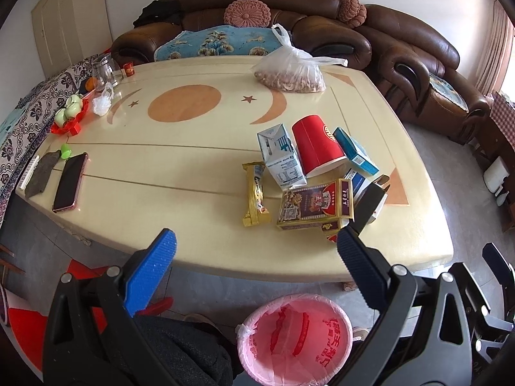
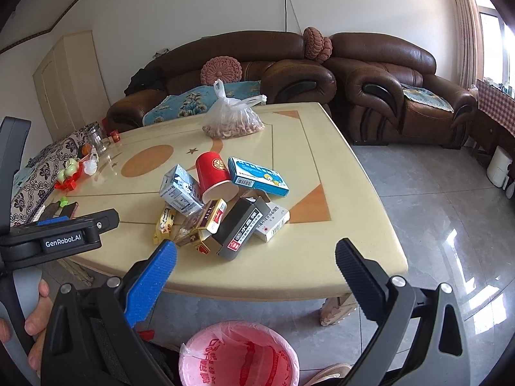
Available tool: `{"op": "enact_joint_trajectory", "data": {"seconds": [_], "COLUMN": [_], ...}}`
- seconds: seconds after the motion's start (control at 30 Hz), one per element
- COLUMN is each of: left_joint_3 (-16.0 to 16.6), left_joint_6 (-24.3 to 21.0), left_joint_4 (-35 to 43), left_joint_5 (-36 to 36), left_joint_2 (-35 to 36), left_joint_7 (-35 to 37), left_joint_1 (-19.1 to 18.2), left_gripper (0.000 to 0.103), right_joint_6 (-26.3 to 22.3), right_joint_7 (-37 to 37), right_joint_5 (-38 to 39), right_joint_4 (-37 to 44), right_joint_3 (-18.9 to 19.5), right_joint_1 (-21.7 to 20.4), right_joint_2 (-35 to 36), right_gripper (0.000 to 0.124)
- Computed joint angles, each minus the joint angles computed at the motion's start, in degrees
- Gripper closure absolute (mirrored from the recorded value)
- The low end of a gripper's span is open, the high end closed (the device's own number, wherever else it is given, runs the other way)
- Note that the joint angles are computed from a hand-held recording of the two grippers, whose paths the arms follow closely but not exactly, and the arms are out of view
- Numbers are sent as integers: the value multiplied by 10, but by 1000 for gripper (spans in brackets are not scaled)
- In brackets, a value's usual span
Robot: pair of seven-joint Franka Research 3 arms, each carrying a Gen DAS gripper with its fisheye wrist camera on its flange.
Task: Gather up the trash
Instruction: 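Close the left gripper on the milk carton while the right grips the black box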
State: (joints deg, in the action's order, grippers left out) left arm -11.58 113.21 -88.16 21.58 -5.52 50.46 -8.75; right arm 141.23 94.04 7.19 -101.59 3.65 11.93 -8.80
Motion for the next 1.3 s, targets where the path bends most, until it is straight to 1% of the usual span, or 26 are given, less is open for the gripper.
{"op": "enact_joint_trajectory", "data": {"seconds": [0.17, 0.37, 0.5, 0.7, 0.93, 1.07, 1.2, 1.3], "left_joint_3": [7, 14, 19, 26, 34, 39, 39, 41], "left_joint_6": [-4, -15, -25, -54, -76, -90, -102, -120], "left_joint_4": [43, 105, 148, 223, 284, 320, 354, 396], "left_joint_5": [-24, -28, -35, -32, -53, -52, -74, -88], "left_joint_2": [41, 95, 132, 192, 240, 270, 297, 329], "left_joint_7": [21, 35, 50, 78, 100, 110, 122, 134], "left_joint_1": [2, 2, 2, -5, -2, -4, 2, 4], "left_gripper": [5, 5, 5, 5, 5, 5, 5, 5], "right_joint_6": [0, 8, 16, 7, 8, -2, -7, -10], "right_joint_7": [-10, 3, 26, 52, 80, 86, 97, 104], "right_joint_5": [36, 44, 44, 40, 36, 37, 41, 49], "right_joint_4": [25, 57, 71, 106, 128, 150, 167, 178], "right_joint_3": [-7, -8, -8, -11, -17, -17, -18, -18], "right_joint_1": [4, 7, 10, 15, 17, 19, 20, 20], "right_joint_2": [31, 72, 95, 134, 164, 186, 205, 218], "right_gripper": [27, 27, 27, 27, 27, 27, 27, 27]}}
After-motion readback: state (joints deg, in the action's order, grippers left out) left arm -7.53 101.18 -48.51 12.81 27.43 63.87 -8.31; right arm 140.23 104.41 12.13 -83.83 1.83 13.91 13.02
